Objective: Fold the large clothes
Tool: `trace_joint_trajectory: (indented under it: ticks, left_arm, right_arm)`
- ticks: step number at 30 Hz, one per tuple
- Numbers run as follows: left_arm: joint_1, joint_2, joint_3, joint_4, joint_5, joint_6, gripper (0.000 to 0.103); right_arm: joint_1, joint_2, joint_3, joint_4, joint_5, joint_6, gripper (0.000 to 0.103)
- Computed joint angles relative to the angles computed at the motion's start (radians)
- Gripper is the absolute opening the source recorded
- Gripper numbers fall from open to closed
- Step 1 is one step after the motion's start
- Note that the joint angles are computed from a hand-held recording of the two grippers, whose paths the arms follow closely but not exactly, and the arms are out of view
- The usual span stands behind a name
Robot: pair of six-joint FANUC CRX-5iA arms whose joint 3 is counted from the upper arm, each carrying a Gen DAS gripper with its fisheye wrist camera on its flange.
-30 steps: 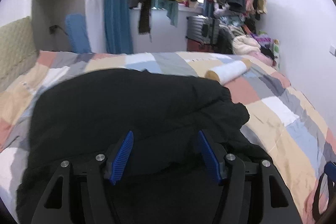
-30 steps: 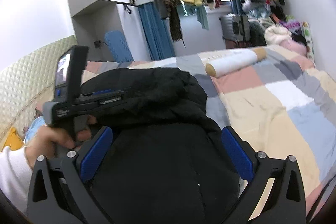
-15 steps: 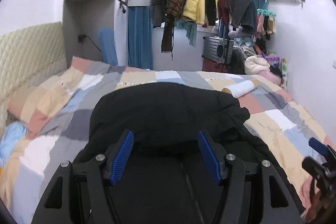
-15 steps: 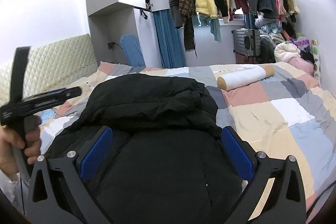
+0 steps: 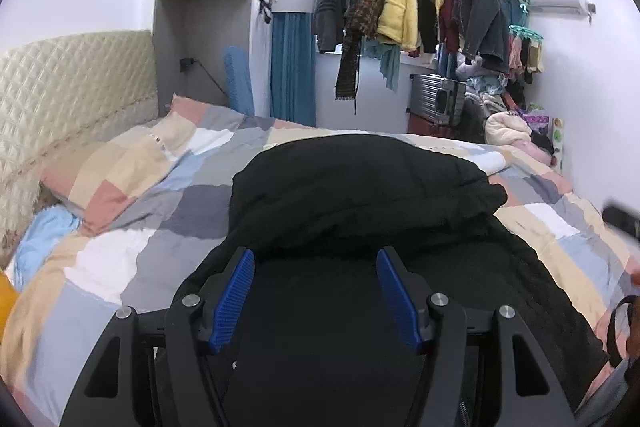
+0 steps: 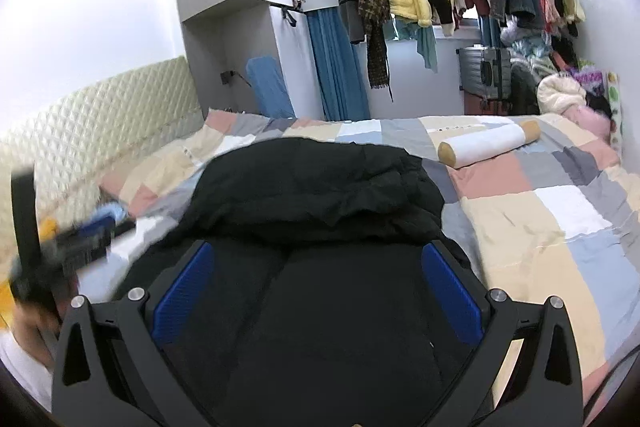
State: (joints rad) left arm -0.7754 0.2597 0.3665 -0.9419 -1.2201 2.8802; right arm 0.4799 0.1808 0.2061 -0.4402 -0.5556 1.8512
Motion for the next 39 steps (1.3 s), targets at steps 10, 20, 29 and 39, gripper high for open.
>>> trace_joint_trajectory:
  ticks: [10, 20, 29, 39]
  left_arm:
    - [0.061, -0.046, -0.125, 0.046, 0.139, 0.09, 0.063]
    - [0.109, -0.012, -0.132, 0.073, 0.18, 0.1, 0.063]
    - [0.113, -0.008, -0.14, 0.072, 0.188, 0.099, 0.063]
    - [0.123, -0.017, -0.155, 0.094, 0.206, 0.094, 0.063]
  right_arm:
    - [-0.001, 0.417, 0.508, 0.193, -0.217, -0.303, 0.102]
    - [-0.066, 0.683, 0.812, 0.131, -0.372, -0.356, 0.07]
    - [-0.034, 0.595, 0.697, 0.164, -0.247, -0.214, 0.018]
    - [-0.026, 0.676, 0.779, 0.268, -0.368, -0.254, 0.02]
